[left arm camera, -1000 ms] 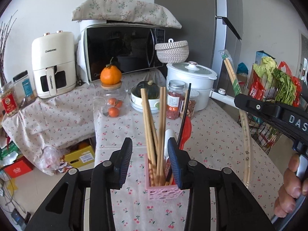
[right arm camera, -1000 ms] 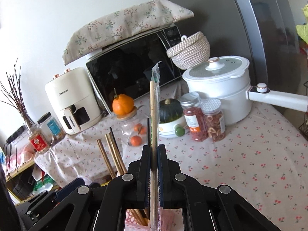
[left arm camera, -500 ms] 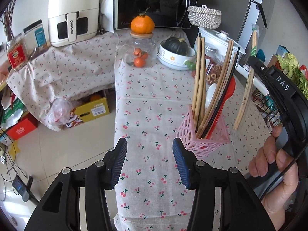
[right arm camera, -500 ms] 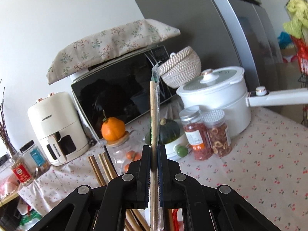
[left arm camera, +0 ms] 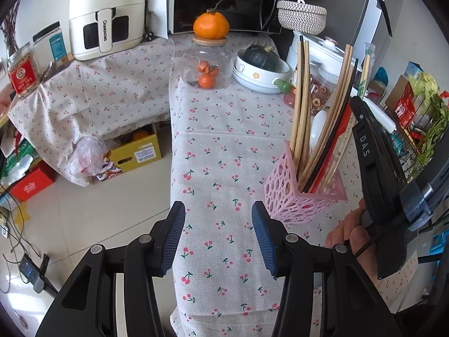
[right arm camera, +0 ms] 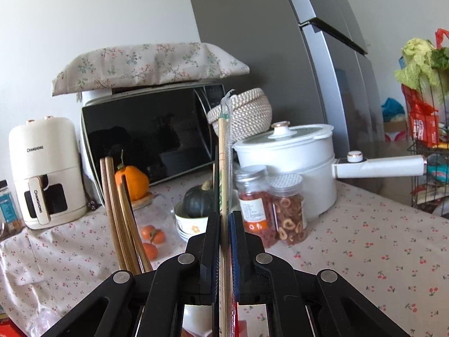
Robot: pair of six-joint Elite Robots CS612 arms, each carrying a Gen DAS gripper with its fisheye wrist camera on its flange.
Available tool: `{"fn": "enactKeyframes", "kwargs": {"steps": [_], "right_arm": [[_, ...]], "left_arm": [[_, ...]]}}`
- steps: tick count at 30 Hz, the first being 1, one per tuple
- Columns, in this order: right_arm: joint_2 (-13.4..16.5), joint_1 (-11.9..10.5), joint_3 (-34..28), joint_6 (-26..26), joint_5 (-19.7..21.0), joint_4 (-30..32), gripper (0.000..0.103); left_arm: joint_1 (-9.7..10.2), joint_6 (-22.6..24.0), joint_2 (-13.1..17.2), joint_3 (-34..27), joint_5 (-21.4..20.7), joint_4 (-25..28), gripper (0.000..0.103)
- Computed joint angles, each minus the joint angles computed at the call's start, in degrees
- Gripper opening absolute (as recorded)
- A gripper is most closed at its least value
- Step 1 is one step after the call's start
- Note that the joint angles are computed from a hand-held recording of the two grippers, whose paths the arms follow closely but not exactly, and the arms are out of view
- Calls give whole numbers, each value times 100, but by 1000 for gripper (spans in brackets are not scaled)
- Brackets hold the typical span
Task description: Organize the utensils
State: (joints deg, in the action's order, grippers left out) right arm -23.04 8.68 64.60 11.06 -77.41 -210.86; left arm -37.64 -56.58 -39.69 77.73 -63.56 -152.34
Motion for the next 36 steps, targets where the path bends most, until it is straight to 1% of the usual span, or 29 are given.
{"fn": "enactKeyframes", "kwargs": {"steps": [3,7,8,9,10,11,12,13,14,15,16,17,18,19,21,22,24,28,30,32,34,36], "right_arm": [[-31,-12,164,20,-2,-30,9],[-152,-63,437,73,194,115,10],[-187,-74,501,66,215,169,13],[-226,-89,557,53,234,230,20],[-264,-109,602,43,270,292,26],[-307,-134,650,52,308,340,35],[-353,-161,699,76,326,376,41],[-408,-191,748,87,349,429,44],[-465,-223,798,85,379,481,48],[-523,-252,851,65,387,537,55],[-584,-284,900,30,398,603,60],[-646,-313,940,-20,408,690,69],[-709,-342,980,-85,407,768,76],[-775,-370,1016,-178,387,845,78],[-910,-425,1074,-347,321,1032,88],[-983,-459,1114,-404,309,1131,90],[-1138,-538,1204,-582,385,1361,101],[-1449,-666,1448,-1118,393,1759,102],[-1604,-730,1574,-1338,413,1980,103],[-1755,-793,1693,-1506,453,2266,103],[-1889,-848,1833,-1651,513,2415,103],[-2000,-881,1997,-1806,477,2389,103]], "left_arm": [[4,-13,6,-3,-10,-15,52],[1,12,14,-16,1,48,52],[-2,13,15,-23,4,75,52],[-6,7,14,-20,6,84,52],[-10,-6,9,-14,3,80,52],[-15,-16,1,-2,-4,54,55],[-24,-31,-10,15,0,17,59],[-36,-54,-20,30,28,-14,62],[-52,-78,-30,42,72,-42,67],[-73,-100,-40,50,126,-63,71],[-94,-115,-49,50,180,-67,73],[-118,-134,-61,45,241,-36,75],[-149,-185,-77,33,334,50,78],[-187,-268,-94,21,453,148,79],[-267,-382,-134,32,688,214,88],[-311,-410,-150,36,801,221,90],[-393,-405,-178,26,988,277,94],[-517,-274,-221,10,1120,268,99],[-587,-186,-247,7,1234,290,103],[-675,-120,-265,19,1463,243,103],[-758,-152,-286,4,1703,355,103],[-795,-61,-295,-22,1681,360,103]]}}
